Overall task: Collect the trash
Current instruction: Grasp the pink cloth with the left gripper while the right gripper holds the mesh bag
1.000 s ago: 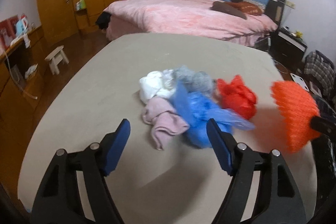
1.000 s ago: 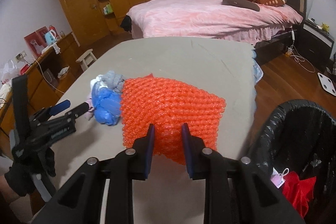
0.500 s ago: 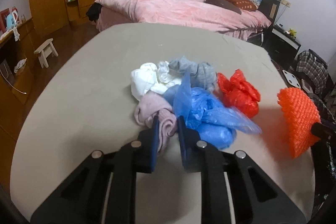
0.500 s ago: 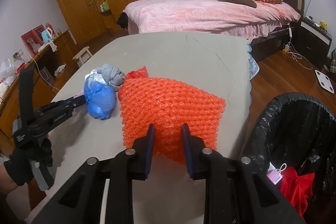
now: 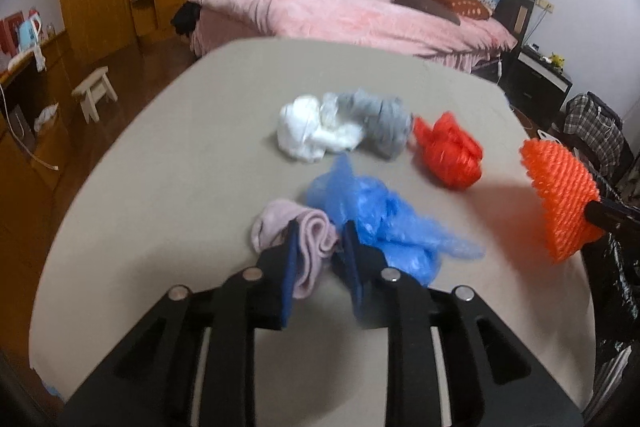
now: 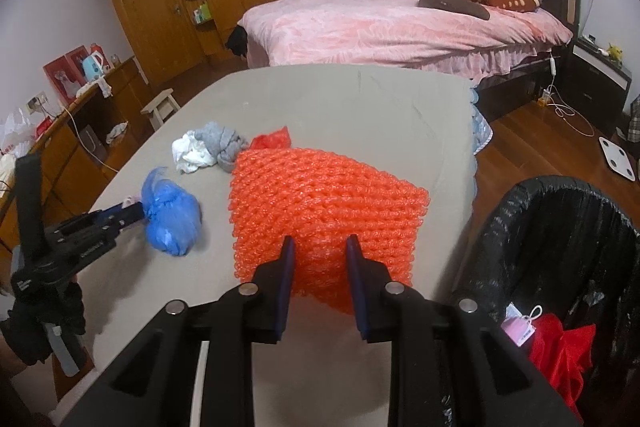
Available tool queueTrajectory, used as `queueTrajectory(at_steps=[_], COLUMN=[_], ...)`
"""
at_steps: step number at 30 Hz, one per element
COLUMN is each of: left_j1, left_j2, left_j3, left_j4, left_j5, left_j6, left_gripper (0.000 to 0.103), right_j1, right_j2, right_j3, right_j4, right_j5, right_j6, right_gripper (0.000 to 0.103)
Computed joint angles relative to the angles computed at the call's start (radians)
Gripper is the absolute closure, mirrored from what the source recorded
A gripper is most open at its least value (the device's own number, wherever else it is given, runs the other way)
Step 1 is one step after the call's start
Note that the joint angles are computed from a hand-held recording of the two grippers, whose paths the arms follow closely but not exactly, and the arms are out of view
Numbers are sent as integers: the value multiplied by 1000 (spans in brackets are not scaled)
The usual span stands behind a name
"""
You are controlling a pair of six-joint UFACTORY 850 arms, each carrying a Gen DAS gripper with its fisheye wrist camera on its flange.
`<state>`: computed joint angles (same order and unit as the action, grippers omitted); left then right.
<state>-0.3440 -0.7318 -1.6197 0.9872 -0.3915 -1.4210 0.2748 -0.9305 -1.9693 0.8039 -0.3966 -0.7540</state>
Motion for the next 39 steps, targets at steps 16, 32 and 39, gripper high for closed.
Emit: queueTrajectory(at_steps=[16, 32, 39], left_j1=[38, 44, 22], left_j2=[31, 34, 111], left_j3=[63, 90, 136], left_j4=[31, -175, 161], left_j5=[105, 158, 108], left_j6=[-13, 157, -162], left_gripper=[91, 83, 83], right_j1=[11, 10, 7], right_j2=[3, -2, 43], right_j3=[1, -11, 37], right_j4=[-67, -76, 40], right_j5=[-4, -9, 24], right_j6=[49, 50, -66], right_gripper=[77, 77, 77])
